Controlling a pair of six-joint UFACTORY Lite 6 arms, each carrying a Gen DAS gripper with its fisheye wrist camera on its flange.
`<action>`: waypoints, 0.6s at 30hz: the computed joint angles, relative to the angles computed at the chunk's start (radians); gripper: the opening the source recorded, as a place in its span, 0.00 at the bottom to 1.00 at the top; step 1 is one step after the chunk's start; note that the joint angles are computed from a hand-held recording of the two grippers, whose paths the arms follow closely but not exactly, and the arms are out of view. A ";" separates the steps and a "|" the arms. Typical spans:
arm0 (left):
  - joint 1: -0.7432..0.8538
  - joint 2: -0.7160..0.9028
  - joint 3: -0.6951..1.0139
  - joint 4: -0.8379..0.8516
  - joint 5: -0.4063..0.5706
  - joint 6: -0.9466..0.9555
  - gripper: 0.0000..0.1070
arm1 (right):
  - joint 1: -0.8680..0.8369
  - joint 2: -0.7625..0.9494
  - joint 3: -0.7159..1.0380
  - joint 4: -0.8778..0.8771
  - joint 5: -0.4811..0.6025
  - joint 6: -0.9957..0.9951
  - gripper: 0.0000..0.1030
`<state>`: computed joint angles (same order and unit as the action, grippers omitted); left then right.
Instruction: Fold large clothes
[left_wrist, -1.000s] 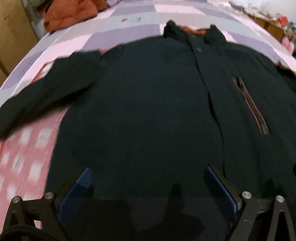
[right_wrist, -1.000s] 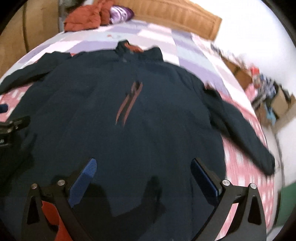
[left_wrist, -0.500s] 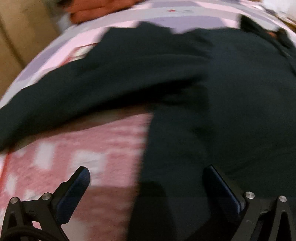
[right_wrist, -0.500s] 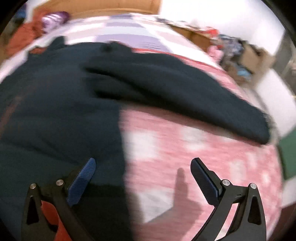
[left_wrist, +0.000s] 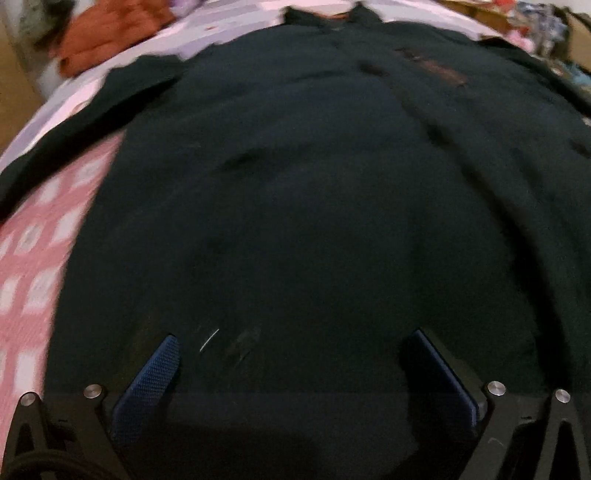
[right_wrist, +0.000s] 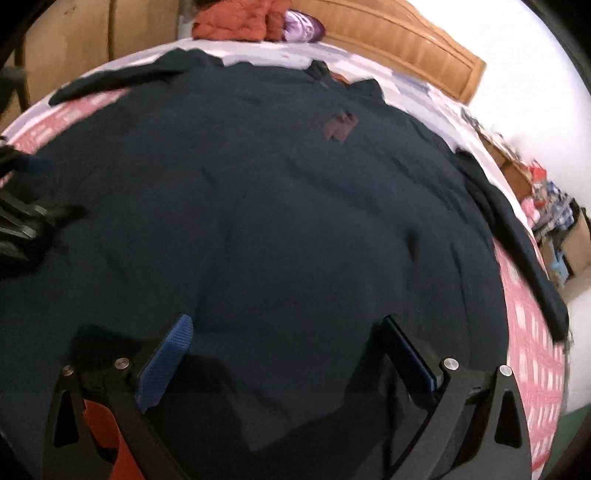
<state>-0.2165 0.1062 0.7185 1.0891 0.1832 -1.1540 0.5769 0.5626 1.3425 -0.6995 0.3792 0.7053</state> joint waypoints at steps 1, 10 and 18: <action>0.030 -0.031 -0.044 0.034 -0.001 -0.034 0.96 | -0.031 -0.073 -0.084 -0.046 0.001 0.035 0.98; 0.490 -0.382 -0.320 -0.144 0.005 0.413 0.96 | -0.370 -0.454 -0.463 -0.155 0.227 0.131 0.98; 0.438 -0.603 -0.460 -0.265 0.141 0.480 0.96 | 0.094 -0.603 -0.591 0.035 0.160 0.180 0.98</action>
<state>0.2212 -0.4973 0.2589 0.8242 0.3243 -0.6741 0.6709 -0.0402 0.7516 -0.6649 0.5392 0.8854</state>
